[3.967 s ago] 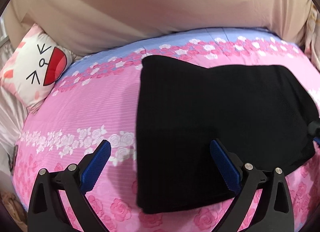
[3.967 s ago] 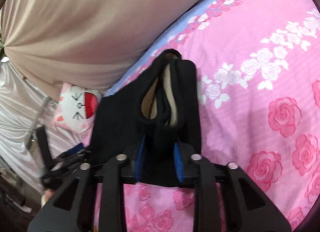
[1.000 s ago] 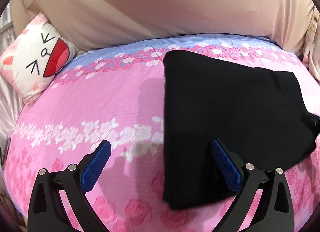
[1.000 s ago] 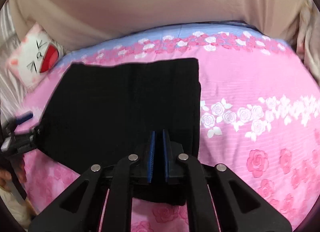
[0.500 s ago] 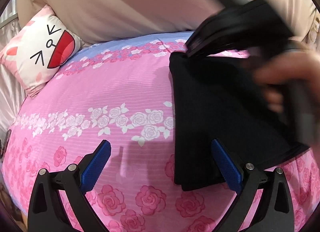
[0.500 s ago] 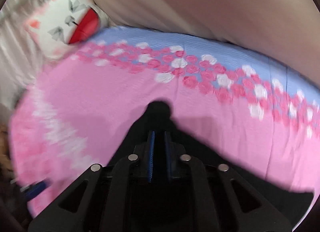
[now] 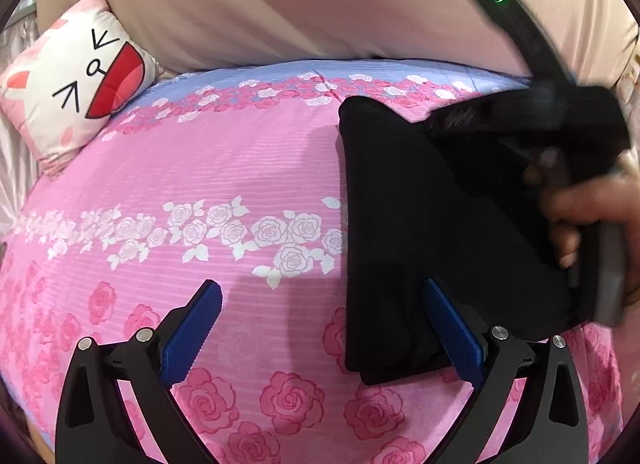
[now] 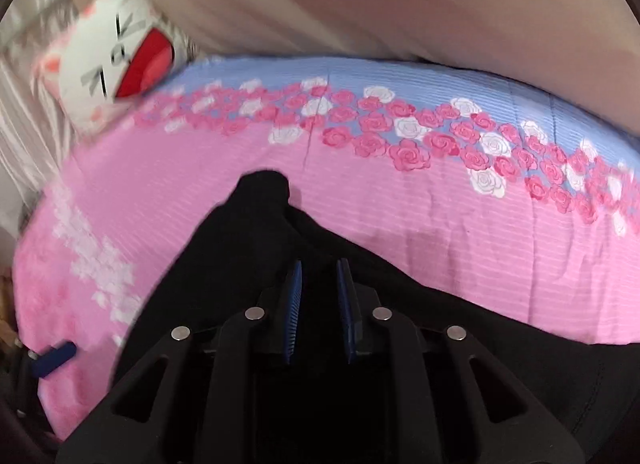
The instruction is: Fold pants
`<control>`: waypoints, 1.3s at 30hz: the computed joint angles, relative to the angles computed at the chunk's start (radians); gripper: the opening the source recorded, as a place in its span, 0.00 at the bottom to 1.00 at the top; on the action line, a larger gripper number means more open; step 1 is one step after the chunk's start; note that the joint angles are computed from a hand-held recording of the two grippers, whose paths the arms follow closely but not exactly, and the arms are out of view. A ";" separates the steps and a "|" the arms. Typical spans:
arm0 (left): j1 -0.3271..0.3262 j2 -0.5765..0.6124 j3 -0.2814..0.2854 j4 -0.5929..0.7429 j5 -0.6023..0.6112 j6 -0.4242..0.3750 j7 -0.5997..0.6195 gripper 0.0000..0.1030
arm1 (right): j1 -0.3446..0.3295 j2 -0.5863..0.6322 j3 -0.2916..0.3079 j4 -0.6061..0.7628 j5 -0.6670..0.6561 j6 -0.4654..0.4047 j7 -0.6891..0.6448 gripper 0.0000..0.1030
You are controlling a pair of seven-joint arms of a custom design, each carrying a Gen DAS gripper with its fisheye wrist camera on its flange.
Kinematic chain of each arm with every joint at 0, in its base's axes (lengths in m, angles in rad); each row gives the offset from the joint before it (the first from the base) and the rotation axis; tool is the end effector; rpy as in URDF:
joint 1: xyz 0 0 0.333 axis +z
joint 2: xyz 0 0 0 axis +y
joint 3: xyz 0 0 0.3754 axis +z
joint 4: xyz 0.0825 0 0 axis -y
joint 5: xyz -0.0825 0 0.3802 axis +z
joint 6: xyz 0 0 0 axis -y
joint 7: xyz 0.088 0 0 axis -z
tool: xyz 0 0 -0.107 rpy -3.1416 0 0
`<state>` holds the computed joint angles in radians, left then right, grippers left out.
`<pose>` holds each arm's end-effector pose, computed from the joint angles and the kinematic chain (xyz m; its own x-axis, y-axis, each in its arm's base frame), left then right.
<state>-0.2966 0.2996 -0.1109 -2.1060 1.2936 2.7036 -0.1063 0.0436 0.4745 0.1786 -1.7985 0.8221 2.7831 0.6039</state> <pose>0.5421 -0.2662 0.3499 0.1694 -0.9843 -0.0503 -0.7566 -0.0972 -0.6466 0.7009 0.1060 0.3870 0.4747 -0.8619 -0.1786 -0.7314 -0.2733 -0.6248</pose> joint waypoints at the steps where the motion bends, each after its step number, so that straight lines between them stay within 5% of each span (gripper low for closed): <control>1: -0.003 -0.005 -0.003 -0.001 -0.009 -0.016 0.013 0.95 | -0.053 -0.036 0.048 -0.026 0.088 0.011 -0.063 0.19; 3: -0.005 -0.018 -0.012 -0.009 -0.039 -0.036 0.045 0.95 | -0.147 -0.119 0.111 -0.087 0.294 0.013 -0.254 0.20; 4: -0.005 -0.029 -0.013 -0.019 -0.041 -0.034 0.045 0.95 | -0.173 -0.161 0.116 -0.125 0.379 0.030 -0.332 0.35; 5: -0.004 -0.038 -0.013 -0.028 -0.037 -0.028 0.033 0.95 | -0.190 -0.194 0.111 -0.154 0.460 0.063 -0.404 0.62; 7: 0.008 -0.047 -0.017 -0.040 -0.062 -0.004 0.031 0.95 | -0.223 -0.258 0.100 -0.214 0.698 0.153 -0.634 0.79; 10: 0.026 -0.050 -0.015 -0.050 -0.095 0.057 0.023 0.95 | -0.245 -0.319 0.026 -0.302 0.808 0.167 -0.744 0.79; 14: 0.034 -0.025 -0.006 -0.032 -0.130 0.135 0.030 0.95 | -0.267 -0.329 -0.079 -0.390 0.706 0.078 -0.576 0.79; 17: 0.034 0.014 -0.003 0.001 -0.191 0.173 0.083 0.95 | -0.281 -0.300 -0.146 -0.408 0.610 -0.110 -0.425 0.79; 21: 0.007 0.053 0.027 0.032 -0.257 0.207 0.108 0.95 | -0.252 -0.265 -0.190 -0.398 0.588 -0.259 -0.376 0.79; 25: 0.001 0.077 0.068 0.023 -0.292 0.334 0.077 0.95 | -0.224 -0.222 -0.211 -0.355 0.558 -0.407 -0.290 0.80; 29: -0.044 0.089 0.119 0.025 -0.334 0.377 0.091 0.95 | -0.188 -0.219 -0.207 -0.353 0.588 -0.378 -0.293 0.88; 31: -0.046 0.096 0.109 0.037 -0.374 0.357 0.154 0.95 | -0.164 -0.227 -0.202 -0.364 0.611 -0.319 -0.325 0.87; 33: -0.040 0.100 0.096 0.039 -0.414 0.367 0.211 0.83 | -0.139 -0.231 -0.198 -0.373 0.641 -0.244 -0.382 0.60; 35: -0.038 0.096 0.089 0.033 -0.455 0.377 0.257 0.74 | -0.146 -0.242 -0.204 -0.378 0.647 -0.278 -0.383 0.35; 39: -0.073 0.050 0.123 -0.012 -0.466 0.393 0.300 0.47 | -0.167 -0.267 -0.224 -0.389 0.627 -0.367 -0.377 0.28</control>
